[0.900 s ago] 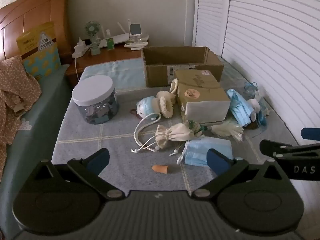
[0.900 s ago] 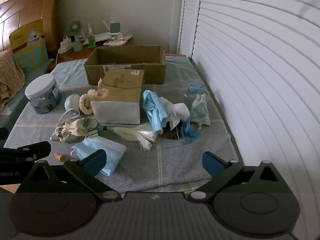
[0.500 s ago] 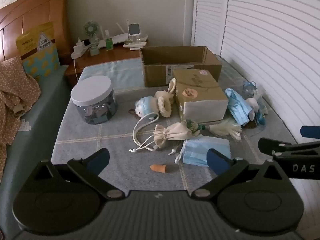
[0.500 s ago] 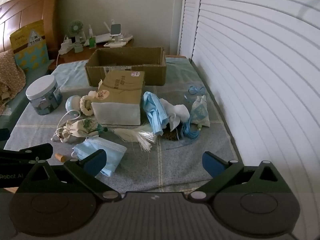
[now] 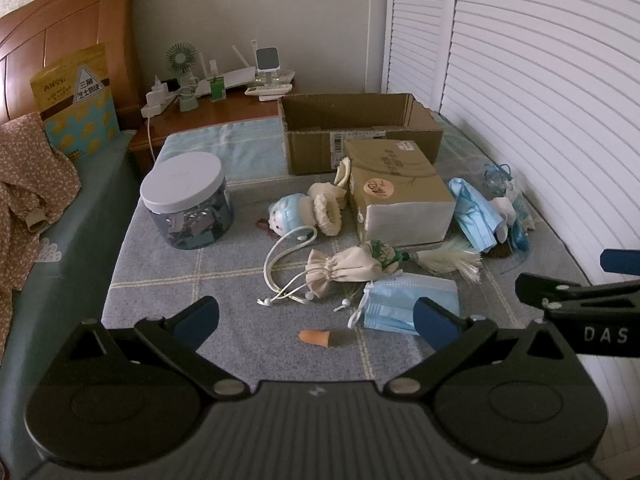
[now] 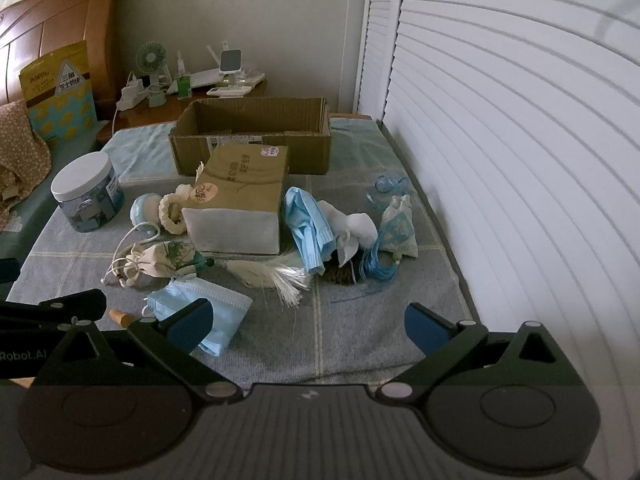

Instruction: Organize soft objects

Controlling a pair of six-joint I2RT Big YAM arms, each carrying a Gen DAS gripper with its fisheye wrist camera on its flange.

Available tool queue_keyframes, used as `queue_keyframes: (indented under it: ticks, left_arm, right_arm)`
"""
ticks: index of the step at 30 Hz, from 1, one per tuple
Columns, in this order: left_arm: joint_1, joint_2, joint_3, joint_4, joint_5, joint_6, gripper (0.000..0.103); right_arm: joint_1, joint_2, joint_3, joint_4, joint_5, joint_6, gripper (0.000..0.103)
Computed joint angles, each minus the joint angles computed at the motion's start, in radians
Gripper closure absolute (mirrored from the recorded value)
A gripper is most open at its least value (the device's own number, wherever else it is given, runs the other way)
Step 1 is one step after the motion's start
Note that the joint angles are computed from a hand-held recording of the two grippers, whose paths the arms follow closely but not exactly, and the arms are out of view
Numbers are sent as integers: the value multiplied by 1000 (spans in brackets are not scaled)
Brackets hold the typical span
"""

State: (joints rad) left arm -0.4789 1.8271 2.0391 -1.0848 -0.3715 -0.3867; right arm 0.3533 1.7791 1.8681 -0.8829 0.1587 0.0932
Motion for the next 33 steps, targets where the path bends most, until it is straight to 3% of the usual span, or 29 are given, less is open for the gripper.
queue_keyframes:
  ticks: [33]
  left_arm:
    - [2, 2, 10, 0, 7, 3, 1]
  right_arm:
    - [3, 0, 5, -1, 7, -6, 0]
